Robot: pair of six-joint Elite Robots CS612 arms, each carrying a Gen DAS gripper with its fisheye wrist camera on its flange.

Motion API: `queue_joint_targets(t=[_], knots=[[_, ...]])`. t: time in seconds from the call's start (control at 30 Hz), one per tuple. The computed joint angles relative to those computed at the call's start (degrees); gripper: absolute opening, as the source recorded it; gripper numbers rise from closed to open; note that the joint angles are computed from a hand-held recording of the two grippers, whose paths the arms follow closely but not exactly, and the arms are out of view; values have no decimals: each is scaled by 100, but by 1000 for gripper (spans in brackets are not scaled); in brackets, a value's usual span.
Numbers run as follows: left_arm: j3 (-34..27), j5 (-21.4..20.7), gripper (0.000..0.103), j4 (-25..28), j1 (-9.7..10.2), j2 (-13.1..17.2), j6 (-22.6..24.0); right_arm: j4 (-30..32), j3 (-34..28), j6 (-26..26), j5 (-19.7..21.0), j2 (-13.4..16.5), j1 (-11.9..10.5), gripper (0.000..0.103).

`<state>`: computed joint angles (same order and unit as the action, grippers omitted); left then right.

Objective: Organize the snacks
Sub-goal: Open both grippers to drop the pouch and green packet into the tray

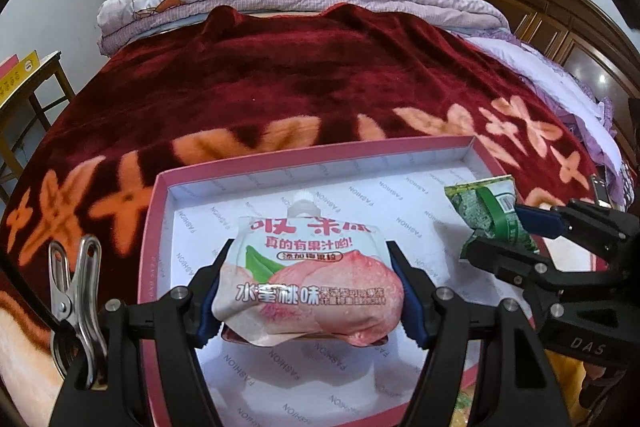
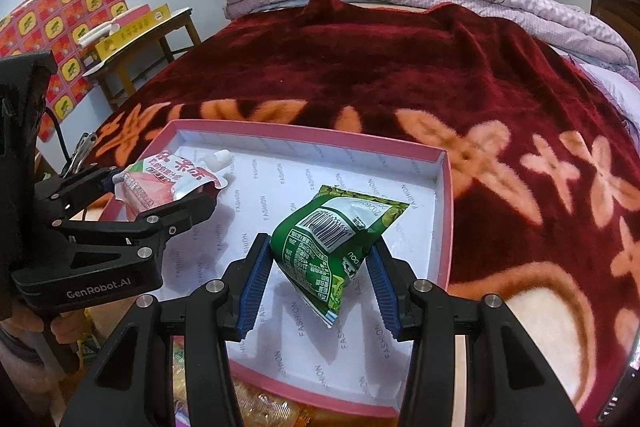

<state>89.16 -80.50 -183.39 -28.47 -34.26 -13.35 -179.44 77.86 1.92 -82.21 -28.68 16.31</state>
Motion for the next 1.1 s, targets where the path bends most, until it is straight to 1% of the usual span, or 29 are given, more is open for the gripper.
queue_joint_targets(t=[0.3,0.37,0.4,0.43,0.47,0.63,0.73,1.1], knots=[[-146,-34,74,290,2,55,-68,83,-82,115,8,57,-18,50],[-159,-4,74,333,-8,58,-46,39,-59,146,-16,47,-17,58],[-159,11,74,347,-14,58,-28,9,-53,149,-18,45,-16,68],[-152,27,75,351,-20,55,-17,-33,-40,147,-22,42,-15,74],[-143,34,75,341,-23,51,-2,-103,-20,140,-35,34,-11,75],[-42,31,76,167,-38,13,31,-244,60,89,-61,-12,9,76],[16,27,81,141,-45,-22,33,-306,111,83,-38,-38,17,76],[378,-50,81,-123,-78,-277,84,-630,443,275,124,-203,18,76]])
